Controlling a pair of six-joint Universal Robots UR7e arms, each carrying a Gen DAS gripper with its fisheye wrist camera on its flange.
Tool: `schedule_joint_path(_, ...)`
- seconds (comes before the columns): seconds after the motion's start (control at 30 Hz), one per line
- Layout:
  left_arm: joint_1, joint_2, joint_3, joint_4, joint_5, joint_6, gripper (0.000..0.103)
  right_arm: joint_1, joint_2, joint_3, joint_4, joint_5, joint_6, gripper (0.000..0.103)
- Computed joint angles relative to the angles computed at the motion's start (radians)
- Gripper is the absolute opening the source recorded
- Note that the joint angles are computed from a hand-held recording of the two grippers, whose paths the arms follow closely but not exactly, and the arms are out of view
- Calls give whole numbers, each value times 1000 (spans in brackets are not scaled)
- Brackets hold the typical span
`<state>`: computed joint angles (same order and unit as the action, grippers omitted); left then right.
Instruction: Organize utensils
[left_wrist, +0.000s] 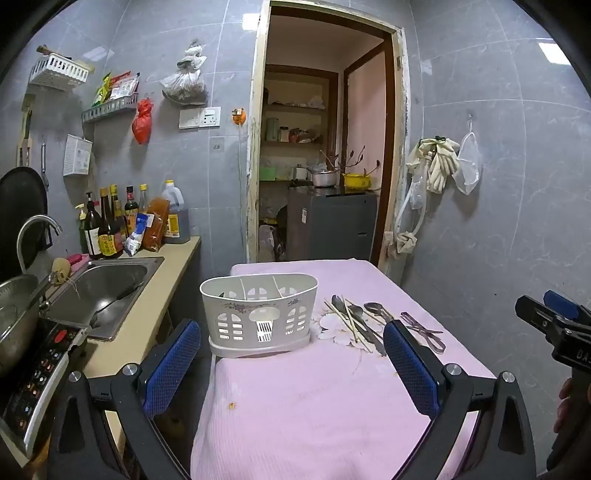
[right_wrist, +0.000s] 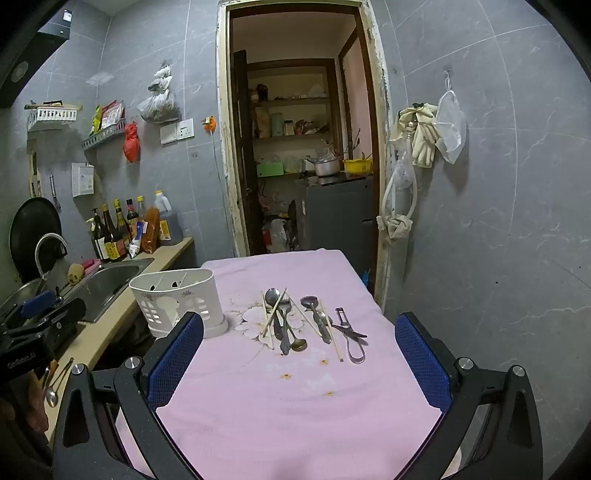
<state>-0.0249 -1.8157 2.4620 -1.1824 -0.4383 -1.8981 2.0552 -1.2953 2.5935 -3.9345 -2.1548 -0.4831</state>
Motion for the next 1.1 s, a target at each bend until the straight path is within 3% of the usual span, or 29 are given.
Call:
schedule_joint_path(0.37, -15, 0, -8, 33, -7, -27, 100, 3, 7, -2, -2, -3, 3, 102)
schedule_joint_path(1.1, 18, -18, 24, -51, 10, 43, 100, 6, 6, -3, 3, -6, 6, 102)
